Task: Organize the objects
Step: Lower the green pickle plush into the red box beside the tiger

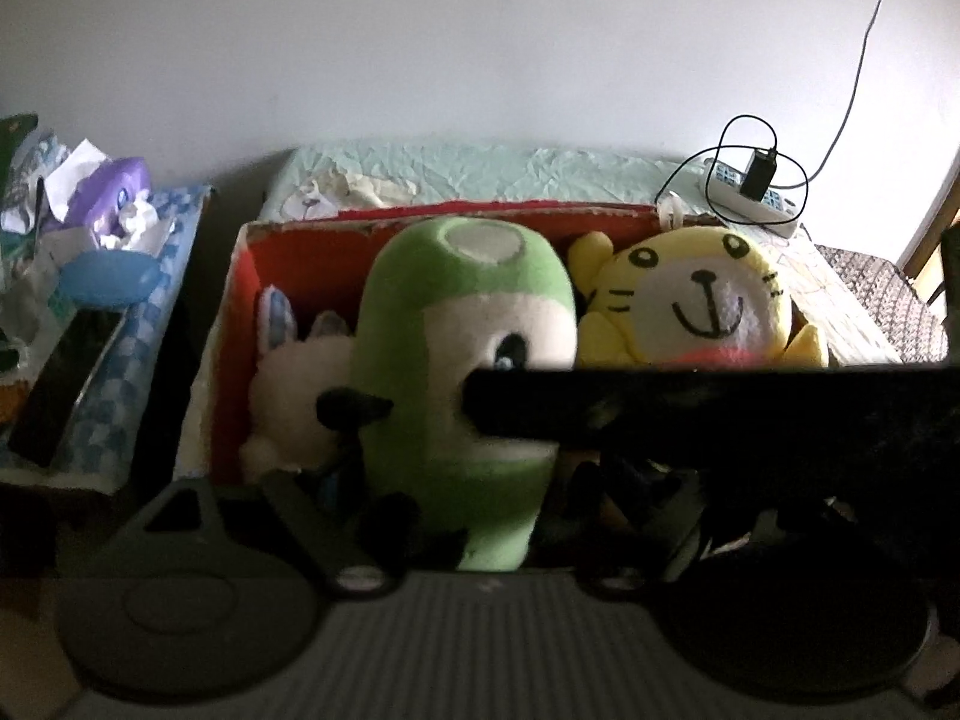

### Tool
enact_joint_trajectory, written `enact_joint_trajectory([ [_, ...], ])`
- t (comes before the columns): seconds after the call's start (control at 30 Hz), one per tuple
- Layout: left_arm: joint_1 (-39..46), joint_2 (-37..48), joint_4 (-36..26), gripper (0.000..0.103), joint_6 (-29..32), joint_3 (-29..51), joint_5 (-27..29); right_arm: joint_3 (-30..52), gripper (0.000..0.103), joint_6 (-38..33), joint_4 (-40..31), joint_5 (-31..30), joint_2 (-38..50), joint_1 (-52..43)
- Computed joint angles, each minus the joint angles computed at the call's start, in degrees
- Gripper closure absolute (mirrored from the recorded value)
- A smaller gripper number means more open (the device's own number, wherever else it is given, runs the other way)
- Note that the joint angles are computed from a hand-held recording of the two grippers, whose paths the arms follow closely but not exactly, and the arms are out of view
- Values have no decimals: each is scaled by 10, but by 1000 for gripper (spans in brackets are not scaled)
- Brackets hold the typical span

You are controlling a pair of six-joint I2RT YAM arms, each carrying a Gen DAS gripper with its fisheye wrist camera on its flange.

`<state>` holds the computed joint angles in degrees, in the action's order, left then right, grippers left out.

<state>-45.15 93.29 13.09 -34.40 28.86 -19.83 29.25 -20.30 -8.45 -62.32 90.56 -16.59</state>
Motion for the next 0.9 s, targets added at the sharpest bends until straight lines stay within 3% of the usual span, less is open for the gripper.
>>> enact_joint_trajectory([
  [0.1, 0, -13, -9, 21, -5, -3, -4, 3, 61, 18, 3, -7, 10, -8],
  [0.2, -5, -29, -18, 22, -8, -5, -12, 4, 65, 33, 5, -9, 18, -3],
  [0.57, -1, 11, -82, 27, -29, 43, -22, 0, 63, 35, 13, -4, 24, 3],
  [0.9, -2, 32, -97, 20, -32, 64, -23, -4, 58, 30, 13, -6, 27, -4],
])
